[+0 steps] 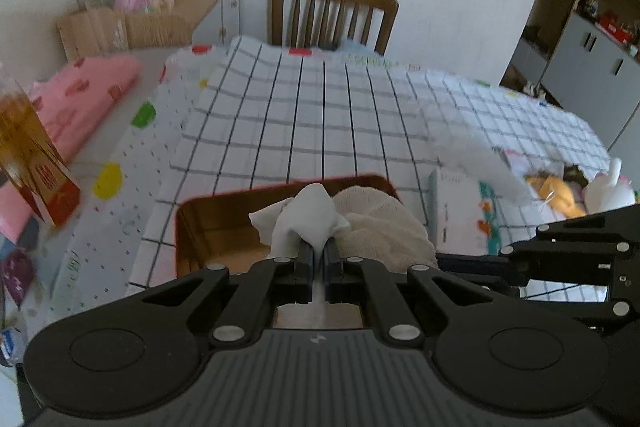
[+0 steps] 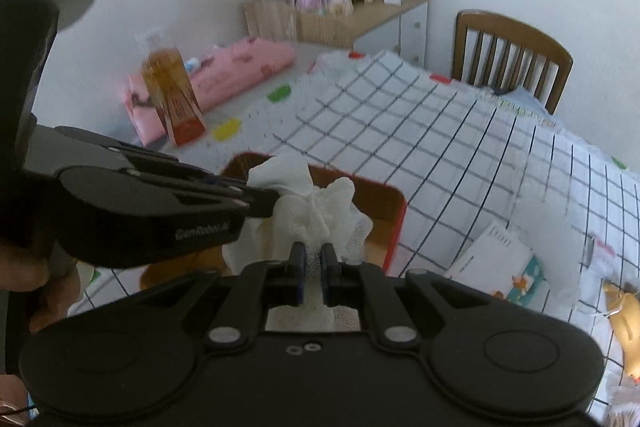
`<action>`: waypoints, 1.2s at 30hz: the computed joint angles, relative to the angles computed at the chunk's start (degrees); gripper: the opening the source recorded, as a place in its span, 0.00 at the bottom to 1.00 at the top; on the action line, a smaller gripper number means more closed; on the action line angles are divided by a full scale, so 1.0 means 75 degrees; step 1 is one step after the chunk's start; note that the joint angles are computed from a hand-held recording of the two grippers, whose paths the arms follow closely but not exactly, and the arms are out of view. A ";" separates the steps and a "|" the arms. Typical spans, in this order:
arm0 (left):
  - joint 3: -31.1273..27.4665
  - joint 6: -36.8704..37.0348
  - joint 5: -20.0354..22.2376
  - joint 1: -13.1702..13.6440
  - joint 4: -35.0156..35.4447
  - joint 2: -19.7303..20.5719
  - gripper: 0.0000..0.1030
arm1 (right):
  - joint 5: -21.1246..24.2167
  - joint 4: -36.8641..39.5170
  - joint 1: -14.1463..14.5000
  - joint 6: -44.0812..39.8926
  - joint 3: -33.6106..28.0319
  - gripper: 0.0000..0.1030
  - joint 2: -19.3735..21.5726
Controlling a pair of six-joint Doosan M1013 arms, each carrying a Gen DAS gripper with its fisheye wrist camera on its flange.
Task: Organize soft objects
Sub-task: 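Carry tissue and gauze to the tin box and release both into it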
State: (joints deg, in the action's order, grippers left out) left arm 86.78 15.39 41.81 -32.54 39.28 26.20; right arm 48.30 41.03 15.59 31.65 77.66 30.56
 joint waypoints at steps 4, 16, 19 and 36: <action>-0.0052 0.0406 -0.0135 0.0110 -0.0473 0.0155 0.05 | -0.0021 -0.0383 0.0073 0.0392 -0.0142 0.07 0.0186; -0.0110 0.1212 -0.0184 0.0371 -0.1584 0.0411 0.05 | -0.0162 -0.0926 0.0241 0.0106 -0.0244 0.10 0.0463; -0.0122 0.1356 -0.0150 0.0400 -0.1693 0.0440 0.05 | -0.0311 -0.0982 0.0295 -0.0032 -0.0199 0.13 0.0476; -0.0005 0.0908 -0.0184 0.0388 -0.1358 0.0381 0.41 | -0.0051 -0.0275 0.0096 -0.0576 -0.0074 0.39 0.0374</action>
